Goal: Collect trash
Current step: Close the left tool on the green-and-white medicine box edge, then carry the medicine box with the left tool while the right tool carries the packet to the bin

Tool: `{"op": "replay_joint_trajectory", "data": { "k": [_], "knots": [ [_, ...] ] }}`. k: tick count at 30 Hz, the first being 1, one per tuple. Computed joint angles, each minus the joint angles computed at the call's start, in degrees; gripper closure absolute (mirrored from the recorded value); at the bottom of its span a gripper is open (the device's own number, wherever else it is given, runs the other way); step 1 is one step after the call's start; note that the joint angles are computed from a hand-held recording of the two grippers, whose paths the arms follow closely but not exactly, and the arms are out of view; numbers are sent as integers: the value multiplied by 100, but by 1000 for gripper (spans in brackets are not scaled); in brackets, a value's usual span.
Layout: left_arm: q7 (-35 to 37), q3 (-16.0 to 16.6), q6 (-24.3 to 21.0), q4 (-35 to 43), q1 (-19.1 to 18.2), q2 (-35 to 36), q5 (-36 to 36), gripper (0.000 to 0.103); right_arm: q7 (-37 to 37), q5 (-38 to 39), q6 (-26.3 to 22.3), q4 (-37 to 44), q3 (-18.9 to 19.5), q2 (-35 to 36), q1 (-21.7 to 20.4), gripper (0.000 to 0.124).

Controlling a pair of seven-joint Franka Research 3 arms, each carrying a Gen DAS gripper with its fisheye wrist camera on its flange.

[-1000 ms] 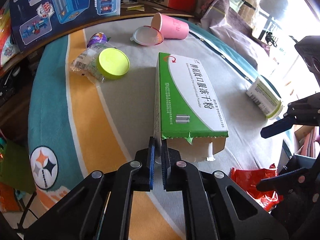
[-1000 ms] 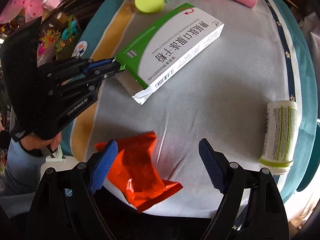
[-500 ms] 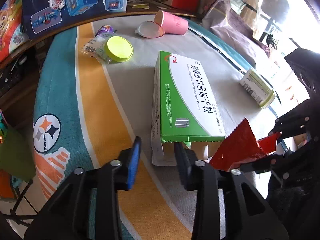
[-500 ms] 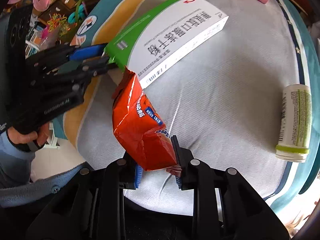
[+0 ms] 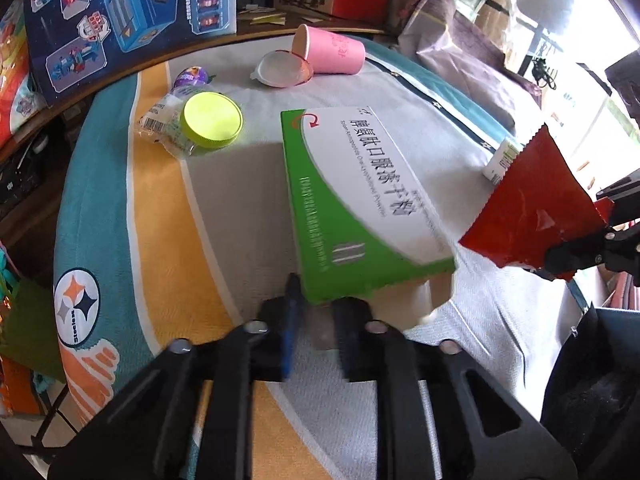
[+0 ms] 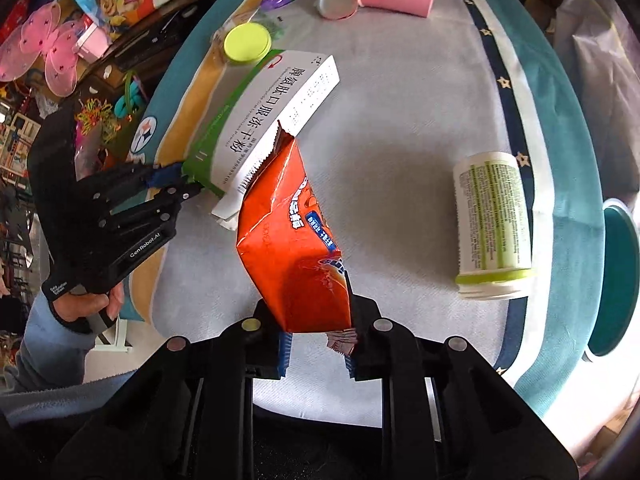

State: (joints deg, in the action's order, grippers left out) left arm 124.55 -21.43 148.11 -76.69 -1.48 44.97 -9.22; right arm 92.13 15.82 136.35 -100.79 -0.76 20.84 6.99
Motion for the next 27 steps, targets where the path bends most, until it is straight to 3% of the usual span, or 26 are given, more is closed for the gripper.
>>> {"op": "replay_joint_trajectory", "data": {
  "k": [3,15,23,27],
  "knots": [
    [-207,73,276,-141,-71,-128,39,101,68,33,175,8,-29,16,-21,105],
    [-418,-232,758,-497,80,-710,-170,102,81,472,1050,-507,-82,-486,-329,105],
    [-194,-492,641,-279,-15,-840,-424,102,-186,1012,1511,-1030,-145,-958,-633,105],
    [-153,-474,473,53,-309,-738,-409,102,-224,1198,1872,-1437,-255,-1292,-766,105]
  ]
}}
